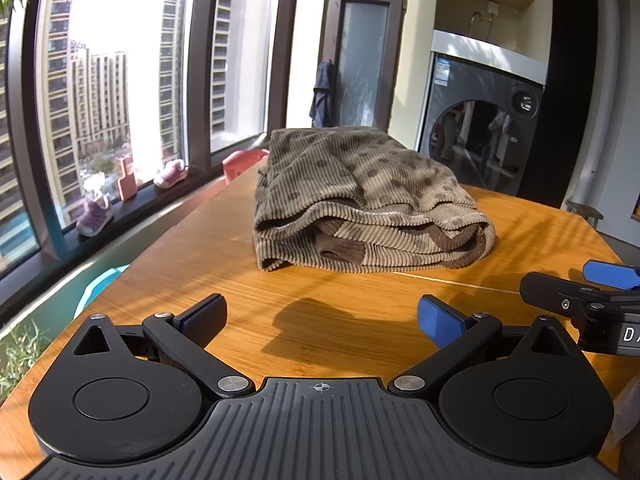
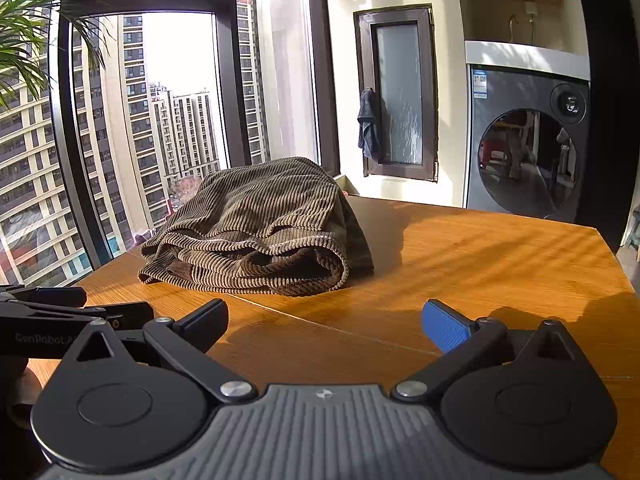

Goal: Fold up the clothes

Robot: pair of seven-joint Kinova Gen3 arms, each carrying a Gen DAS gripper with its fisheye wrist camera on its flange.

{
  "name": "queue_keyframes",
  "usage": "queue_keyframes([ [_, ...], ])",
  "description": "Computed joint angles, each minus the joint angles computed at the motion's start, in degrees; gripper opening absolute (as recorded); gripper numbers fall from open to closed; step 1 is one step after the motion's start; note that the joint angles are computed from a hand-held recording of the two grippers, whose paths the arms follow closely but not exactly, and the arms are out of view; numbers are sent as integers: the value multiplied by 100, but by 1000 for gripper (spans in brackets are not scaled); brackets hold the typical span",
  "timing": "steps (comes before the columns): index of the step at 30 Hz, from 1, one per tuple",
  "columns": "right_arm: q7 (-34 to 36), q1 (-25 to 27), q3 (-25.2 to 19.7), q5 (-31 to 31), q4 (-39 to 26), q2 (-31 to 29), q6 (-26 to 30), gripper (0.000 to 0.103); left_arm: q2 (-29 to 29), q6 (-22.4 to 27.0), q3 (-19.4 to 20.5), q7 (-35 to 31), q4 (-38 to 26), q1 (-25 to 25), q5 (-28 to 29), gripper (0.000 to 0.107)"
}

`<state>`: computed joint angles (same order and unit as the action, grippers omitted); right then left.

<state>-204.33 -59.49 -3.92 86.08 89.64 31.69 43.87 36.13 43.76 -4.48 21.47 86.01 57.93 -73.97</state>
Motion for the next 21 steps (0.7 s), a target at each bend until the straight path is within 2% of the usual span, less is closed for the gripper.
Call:
queue_keyframes([
  [16, 84, 12, 0, -101, -31, 3, -28, 103, -3, -28, 3, -99, -24, -18, 112, 103],
  [21, 278, 7, 20, -314, -128, 25, -37, 103, 81, 284, 92, -642, -324, -37, 509, 103],
])
